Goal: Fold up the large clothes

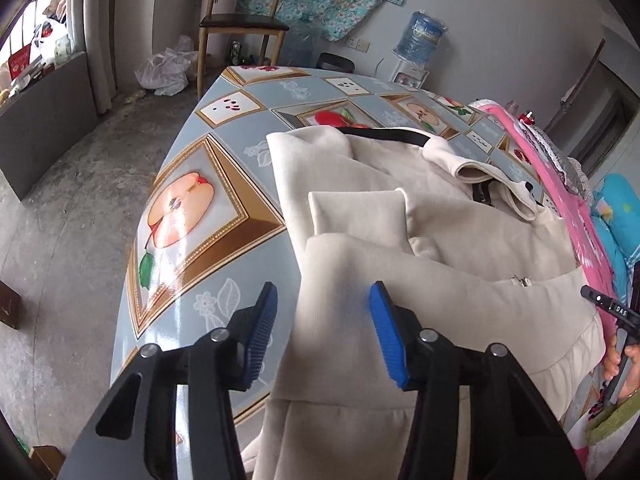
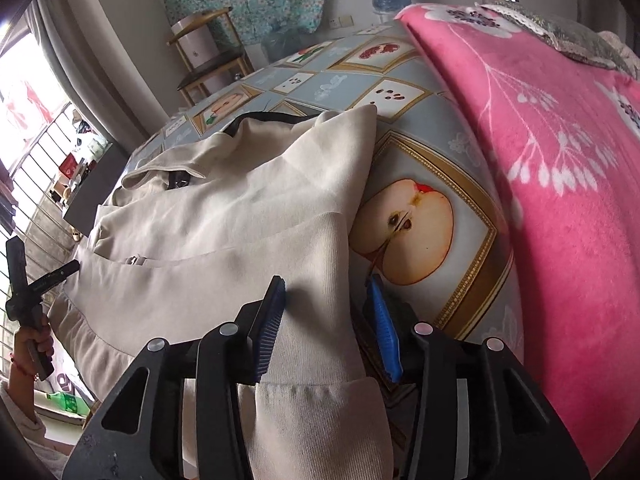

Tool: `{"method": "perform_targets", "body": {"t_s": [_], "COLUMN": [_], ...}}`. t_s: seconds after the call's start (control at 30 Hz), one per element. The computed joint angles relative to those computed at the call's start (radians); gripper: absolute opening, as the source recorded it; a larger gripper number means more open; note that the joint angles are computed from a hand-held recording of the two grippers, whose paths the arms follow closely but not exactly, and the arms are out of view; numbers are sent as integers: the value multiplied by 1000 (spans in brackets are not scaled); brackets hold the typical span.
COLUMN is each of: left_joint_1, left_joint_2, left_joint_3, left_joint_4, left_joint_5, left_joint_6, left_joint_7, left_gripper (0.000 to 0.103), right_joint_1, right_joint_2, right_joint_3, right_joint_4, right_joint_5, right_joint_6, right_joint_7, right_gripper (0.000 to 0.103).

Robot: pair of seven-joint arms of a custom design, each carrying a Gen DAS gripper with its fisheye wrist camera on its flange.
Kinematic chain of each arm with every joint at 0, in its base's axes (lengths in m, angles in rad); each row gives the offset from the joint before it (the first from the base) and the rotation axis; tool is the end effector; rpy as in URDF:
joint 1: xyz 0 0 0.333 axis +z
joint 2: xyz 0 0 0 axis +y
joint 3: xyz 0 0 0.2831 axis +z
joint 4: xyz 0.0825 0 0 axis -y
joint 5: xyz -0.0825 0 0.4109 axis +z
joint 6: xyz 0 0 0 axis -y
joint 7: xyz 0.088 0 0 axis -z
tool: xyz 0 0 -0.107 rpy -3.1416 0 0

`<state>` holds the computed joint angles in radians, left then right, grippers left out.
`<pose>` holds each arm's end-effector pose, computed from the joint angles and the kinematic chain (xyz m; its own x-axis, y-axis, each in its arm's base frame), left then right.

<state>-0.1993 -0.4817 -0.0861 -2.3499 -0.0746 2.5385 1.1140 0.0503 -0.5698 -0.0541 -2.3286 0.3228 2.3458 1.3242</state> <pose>0.4739 -0.1422 0.5505 0.1120 -0.9468 0.3016 -0.7966 -0.2670 -0.5424 0.4687 -0.0003 0.5803 0.1486 -0.9676 -0.2041 -0.8157 -0.0032 -0.5784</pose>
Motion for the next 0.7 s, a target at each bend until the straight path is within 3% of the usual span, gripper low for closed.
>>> {"method": "perform_targets", "body": {"t_s": [0.17, 0.27, 0.37, 0.5, 0.63, 0.67, 0.7], "left_joint_1": [-48, -129, -208, -122, -68, -58, -48], "left_joint_2": [-64, -118, -105, -27, 39, 50, 53], "left_joint_3": [21, 74, 130, 64, 40, 32, 23], "left_joint_4": [-43, -86, -76, -8, 51, 61, 63], "left_joint_5": [-35, -107, -181, -136, -127, -120, -110], "left_joint_6": [90, 171, 167, 70, 21, 11, 9], "left_joint_7": [97, 187, 288, 239, 198, 193, 187], "left_gripper": [25, 25, 25, 25, 25, 25, 24], "right_joint_1": [-2, 1, 5, 9, 15, 13, 7], "right_joint_2": [-2, -8, -8, 10, 39, 41, 38], "right_joint_3": [4, 2, -4, -8, -15, -13, -6], "right_joint_4": [3, -1, -3, 11, 33, 37, 37], "right_joint_5": [-7, -8, -1, 6, 30, 29, 18], "right_joint_6": [-6, -5, -4, -6, -10, -13, -13], "right_joint_7": [4, -3, -17, -33, -41, -39, -33], "right_gripper": [44, 45, 45, 45, 45, 44, 36]}}
